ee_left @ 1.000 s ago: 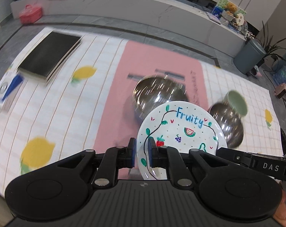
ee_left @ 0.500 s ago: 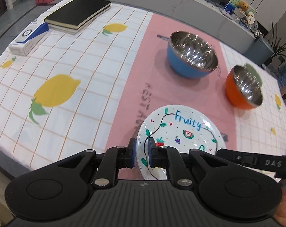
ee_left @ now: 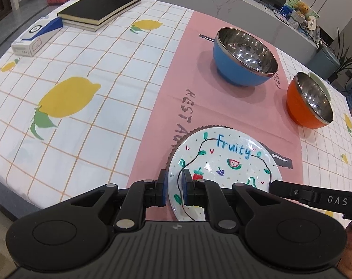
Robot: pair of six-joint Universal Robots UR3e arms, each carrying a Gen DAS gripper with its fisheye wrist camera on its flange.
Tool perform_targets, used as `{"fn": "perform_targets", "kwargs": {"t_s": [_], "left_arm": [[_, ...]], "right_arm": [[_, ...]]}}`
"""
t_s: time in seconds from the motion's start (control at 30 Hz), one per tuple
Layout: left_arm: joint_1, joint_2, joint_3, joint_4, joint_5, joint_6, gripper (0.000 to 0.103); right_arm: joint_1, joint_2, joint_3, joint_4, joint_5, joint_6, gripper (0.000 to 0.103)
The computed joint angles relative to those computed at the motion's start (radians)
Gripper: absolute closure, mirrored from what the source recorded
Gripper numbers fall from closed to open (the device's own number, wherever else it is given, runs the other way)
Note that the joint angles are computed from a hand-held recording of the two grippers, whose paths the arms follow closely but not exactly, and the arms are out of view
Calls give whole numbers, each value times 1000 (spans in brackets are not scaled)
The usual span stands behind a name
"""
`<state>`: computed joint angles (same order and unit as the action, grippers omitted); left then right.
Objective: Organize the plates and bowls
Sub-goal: 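Lift the Fruity plate with the left gripper and carry it toward the bowls, then lower the Fruity plate onto the pink runner and open the left gripper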
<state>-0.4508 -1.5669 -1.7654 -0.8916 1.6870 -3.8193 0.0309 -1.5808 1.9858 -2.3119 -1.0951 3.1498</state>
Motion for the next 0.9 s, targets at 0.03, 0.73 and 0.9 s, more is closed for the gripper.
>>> {"fn": "perform_targets", "kwargs": {"t_s": [0.03, 0.73, 0.9], "left_arm": [[-1, -5, 2, 1, 5, -1, 90], [-25, -52, 16, 9, 48, 10, 90], [-27, -60, 30, -5, 53, 16, 91]], "right_arm": [[4, 5, -3, -2, -3, 5, 91], [107, 47, -18, -116, -144, 4, 91], [130, 59, -27, -125, -179, -3, 91]]}}
